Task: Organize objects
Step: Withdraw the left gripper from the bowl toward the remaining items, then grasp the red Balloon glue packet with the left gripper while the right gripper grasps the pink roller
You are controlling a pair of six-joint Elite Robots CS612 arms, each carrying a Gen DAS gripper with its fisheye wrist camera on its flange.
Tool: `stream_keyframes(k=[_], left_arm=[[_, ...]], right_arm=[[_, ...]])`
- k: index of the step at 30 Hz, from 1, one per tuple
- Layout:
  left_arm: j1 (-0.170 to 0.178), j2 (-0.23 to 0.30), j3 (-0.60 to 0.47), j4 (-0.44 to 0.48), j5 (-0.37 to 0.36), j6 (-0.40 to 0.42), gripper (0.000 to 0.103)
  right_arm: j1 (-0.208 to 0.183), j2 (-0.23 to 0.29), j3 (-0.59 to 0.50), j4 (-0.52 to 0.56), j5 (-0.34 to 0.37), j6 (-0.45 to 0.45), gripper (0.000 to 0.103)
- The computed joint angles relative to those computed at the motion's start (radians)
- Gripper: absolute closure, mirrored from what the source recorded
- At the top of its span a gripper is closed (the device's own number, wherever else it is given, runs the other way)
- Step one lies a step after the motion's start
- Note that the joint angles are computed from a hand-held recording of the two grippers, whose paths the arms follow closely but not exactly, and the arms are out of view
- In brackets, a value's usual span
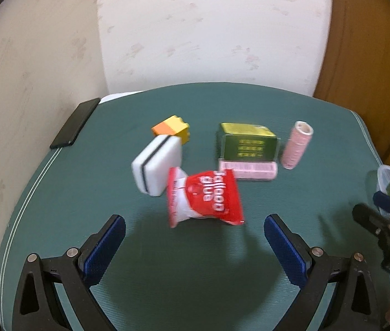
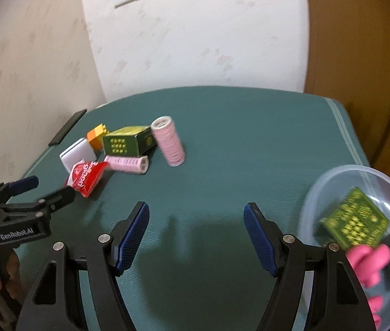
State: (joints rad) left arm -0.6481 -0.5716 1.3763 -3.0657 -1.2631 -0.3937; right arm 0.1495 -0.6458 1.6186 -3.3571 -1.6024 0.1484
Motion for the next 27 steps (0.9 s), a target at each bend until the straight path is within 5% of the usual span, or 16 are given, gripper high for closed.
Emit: stream_keyframes(k=[16,21,27], left_arm=[[0.02,0.048,-0.103,0.113,-0.084,0.013,0.002],[0.026,0.06,-0.128,0.143,-0.116,0.022,0.03],[0.028,0.06,-0.124,0.129,-0.122,0.018,0.043]], right_arm=[[0.009,0.044,-0.092,0.085,0.012,-0.016,0.031],[0.01,0.059,-0.127,0.09,0.011,-0.021,0.031],[0.013,0.081,-0.179,0.114,0.003,-0.019,0.031]])
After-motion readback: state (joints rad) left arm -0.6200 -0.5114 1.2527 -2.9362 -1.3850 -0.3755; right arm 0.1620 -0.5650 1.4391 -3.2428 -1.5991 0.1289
